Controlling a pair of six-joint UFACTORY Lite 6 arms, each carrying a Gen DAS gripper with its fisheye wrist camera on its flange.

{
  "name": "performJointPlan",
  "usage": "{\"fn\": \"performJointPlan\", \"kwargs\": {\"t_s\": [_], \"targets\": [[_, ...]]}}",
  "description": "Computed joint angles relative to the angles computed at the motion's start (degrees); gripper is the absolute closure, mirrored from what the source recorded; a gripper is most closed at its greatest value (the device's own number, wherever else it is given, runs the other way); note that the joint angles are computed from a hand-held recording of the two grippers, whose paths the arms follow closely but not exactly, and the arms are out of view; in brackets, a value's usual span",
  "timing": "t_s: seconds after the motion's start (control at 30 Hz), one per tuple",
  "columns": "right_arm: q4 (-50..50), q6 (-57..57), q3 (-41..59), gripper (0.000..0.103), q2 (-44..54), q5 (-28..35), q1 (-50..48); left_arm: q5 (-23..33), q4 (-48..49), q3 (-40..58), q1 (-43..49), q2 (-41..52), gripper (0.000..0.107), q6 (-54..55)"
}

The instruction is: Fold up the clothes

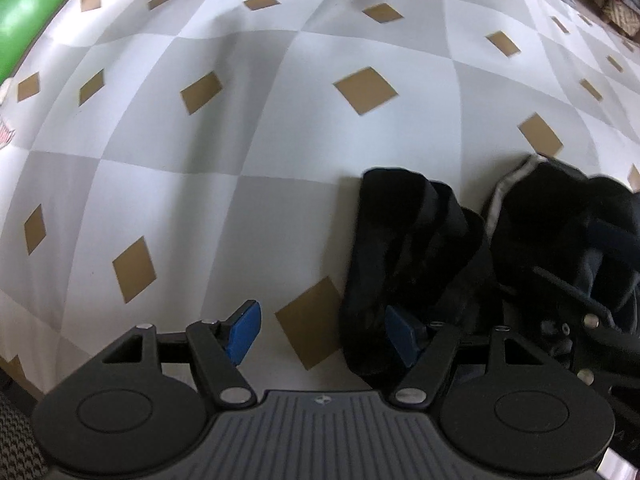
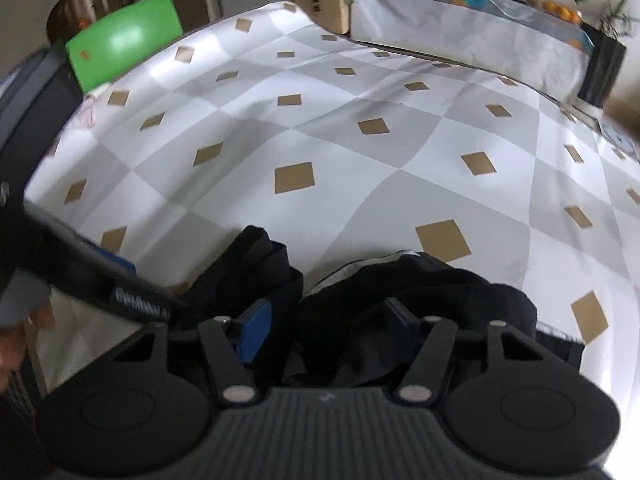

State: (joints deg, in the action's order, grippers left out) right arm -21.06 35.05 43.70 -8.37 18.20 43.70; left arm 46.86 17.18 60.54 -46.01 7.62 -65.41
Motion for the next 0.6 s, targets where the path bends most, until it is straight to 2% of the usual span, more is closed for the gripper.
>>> {"fn": "performJointPlan", "kwargs": {"t_s": [0.17,0.37,0.47,0.6], "targets": [[3.50,-5.91,-0.43,0.055,0.81,-2.05,-1.30,-2.46,1.31,-0.83,0.77,-1.92,0.039,-1.59],[0.84,-7.43,0.06,0.056,2.27,-3.86,-0.58,-3.82,-0.79,1.50,1.26,1.03,0.038,0.18],[-5.27,-3.90,1.12,0.056,3.77,-3.17,1.33,-3.30,-0.94,2.86,1.32,2.84,0.038,-0.12],[1.31,-12.76,2.14,0.056,5.36,-3.63,2.04,-2.87,-2.43,3.41,2.14,4.38,0.038,0.47]]}}
